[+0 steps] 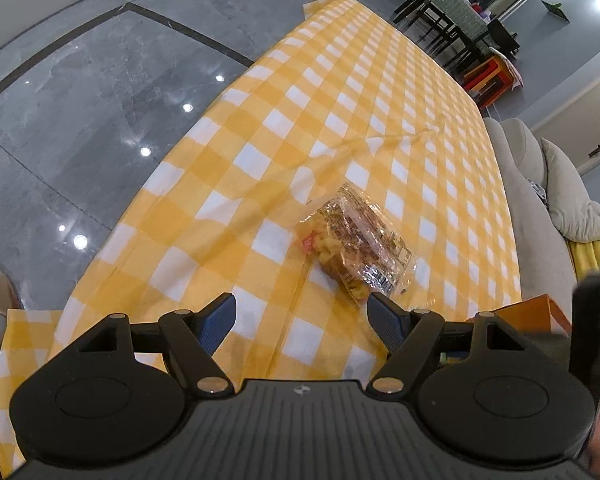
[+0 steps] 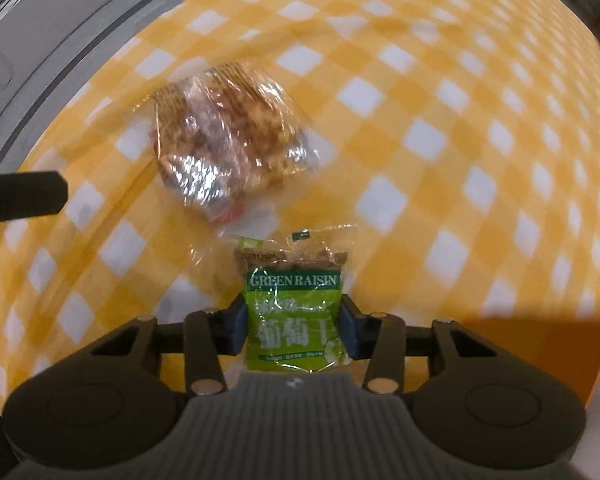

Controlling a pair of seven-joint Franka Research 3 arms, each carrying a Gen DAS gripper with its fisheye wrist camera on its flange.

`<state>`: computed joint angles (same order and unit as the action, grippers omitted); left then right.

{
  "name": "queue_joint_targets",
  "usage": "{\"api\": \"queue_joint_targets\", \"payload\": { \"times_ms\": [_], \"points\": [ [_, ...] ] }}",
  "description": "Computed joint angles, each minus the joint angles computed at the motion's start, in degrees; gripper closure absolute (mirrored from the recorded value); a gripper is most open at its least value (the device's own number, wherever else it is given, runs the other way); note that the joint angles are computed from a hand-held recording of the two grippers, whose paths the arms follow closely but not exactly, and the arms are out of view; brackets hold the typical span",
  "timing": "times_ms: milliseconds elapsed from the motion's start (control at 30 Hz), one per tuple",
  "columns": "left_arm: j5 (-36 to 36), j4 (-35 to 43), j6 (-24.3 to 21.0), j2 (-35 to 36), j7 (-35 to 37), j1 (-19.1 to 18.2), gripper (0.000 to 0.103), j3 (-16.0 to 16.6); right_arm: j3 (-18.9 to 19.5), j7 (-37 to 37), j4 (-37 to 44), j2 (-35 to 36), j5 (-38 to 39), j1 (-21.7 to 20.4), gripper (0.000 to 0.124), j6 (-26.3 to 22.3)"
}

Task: Organize snacks
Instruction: 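Grasp the green raisin packet with the right gripper while the left grasps the clear bread-stick packet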

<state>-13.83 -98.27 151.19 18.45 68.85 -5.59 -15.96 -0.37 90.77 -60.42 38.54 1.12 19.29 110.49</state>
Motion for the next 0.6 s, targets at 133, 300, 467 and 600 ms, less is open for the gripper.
{"api": "queue_joint_targets", "payload": {
  "times_ms": [133,300,467,600],
  "points": [
    [-0.1,-0.8,-0.4,-0.6,-0.3,0.0,0.015,0.0,-0.8,6.0,-15.0,-8.4,-1.3,1.5,0.08,9.6],
    [-2.0,-1.2,-2.4,-1.6,-4.9,-0.4,0.015,0.4,-0.4,9.9,-19.0,-10.4,-1.2,0.9,0.08,13.5],
    [1.7,1.3,-3.2,-1.3,-17.9,-3.2,0.015,2.5,-0.5,13.0,-20.6,-10.3,-2.8,1.6,0.08,17.0],
    [13.2,14.1,-12.8,5.0,-35.2,-8.1,0.011,6.2,-0.3,12.4,-22.1,-11.1,-3.7,1.6,0.08,18.6]
  ]
}}
